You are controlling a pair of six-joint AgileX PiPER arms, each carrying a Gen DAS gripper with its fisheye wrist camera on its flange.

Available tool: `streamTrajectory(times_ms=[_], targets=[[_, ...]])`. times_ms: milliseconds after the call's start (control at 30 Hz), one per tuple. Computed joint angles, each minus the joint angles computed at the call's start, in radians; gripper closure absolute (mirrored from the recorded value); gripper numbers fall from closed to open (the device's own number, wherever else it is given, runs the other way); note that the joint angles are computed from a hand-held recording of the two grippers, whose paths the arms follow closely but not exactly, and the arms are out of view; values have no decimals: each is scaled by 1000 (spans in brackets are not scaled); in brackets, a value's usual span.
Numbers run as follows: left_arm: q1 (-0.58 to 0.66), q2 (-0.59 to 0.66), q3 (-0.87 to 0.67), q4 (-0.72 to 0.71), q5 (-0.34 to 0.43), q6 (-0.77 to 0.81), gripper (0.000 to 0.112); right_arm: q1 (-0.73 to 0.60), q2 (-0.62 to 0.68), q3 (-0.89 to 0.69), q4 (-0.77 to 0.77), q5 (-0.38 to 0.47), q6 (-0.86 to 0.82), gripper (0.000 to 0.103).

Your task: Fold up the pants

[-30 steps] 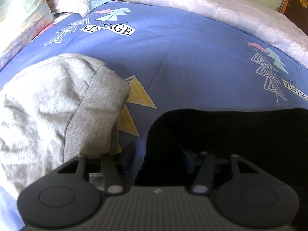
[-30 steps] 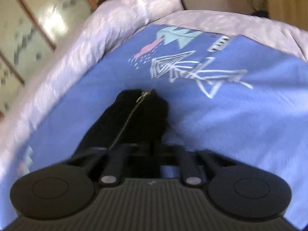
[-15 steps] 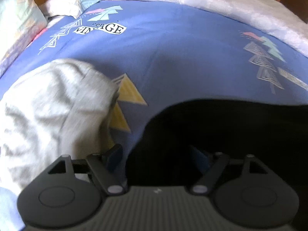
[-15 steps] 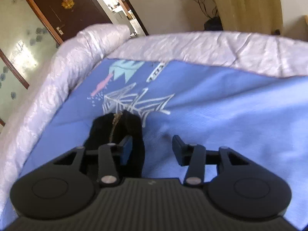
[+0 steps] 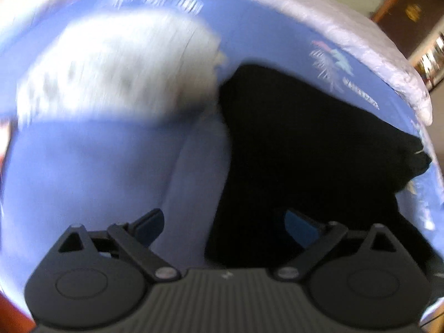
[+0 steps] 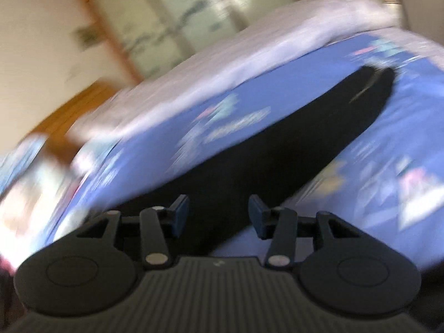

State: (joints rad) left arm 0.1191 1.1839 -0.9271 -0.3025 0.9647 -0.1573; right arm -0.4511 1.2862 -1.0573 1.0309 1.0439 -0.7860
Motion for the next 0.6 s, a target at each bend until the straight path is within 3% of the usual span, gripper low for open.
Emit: streamTrajectory(times_ms=[200, 300, 400, 433, 467, 500, 533, 600], targets=[[289, -85, 175, -346, 119, 179, 15, 184, -283, 268, -40, -16, 63, 53], [439, -52, 233, -539, 192, 259, 15, 252, -277, 273, -39, 9, 121, 53], [420, 1, 300, -684, 150, 302, 18, 346, -317, 271, -80, -11, 196, 53], [385, 17, 312, -720, 103, 311, 27, 368, -321, 269, -87, -19, 207, 53], [343, 37, 313, -752, 54, 318, 64, 403, -337, 272, -108, -41, 238, 53], [313, 57, 296, -743, 34, 304, 88, 430, -337, 270, -127, -64, 258, 53], [267, 76, 271, -694, 2, 253, 100, 458, -345, 269, -157, -81, 290, 53], [242, 25, 253, -610, -16, 168, 100, 500, -362, 270, -216, -104, 352, 53]])
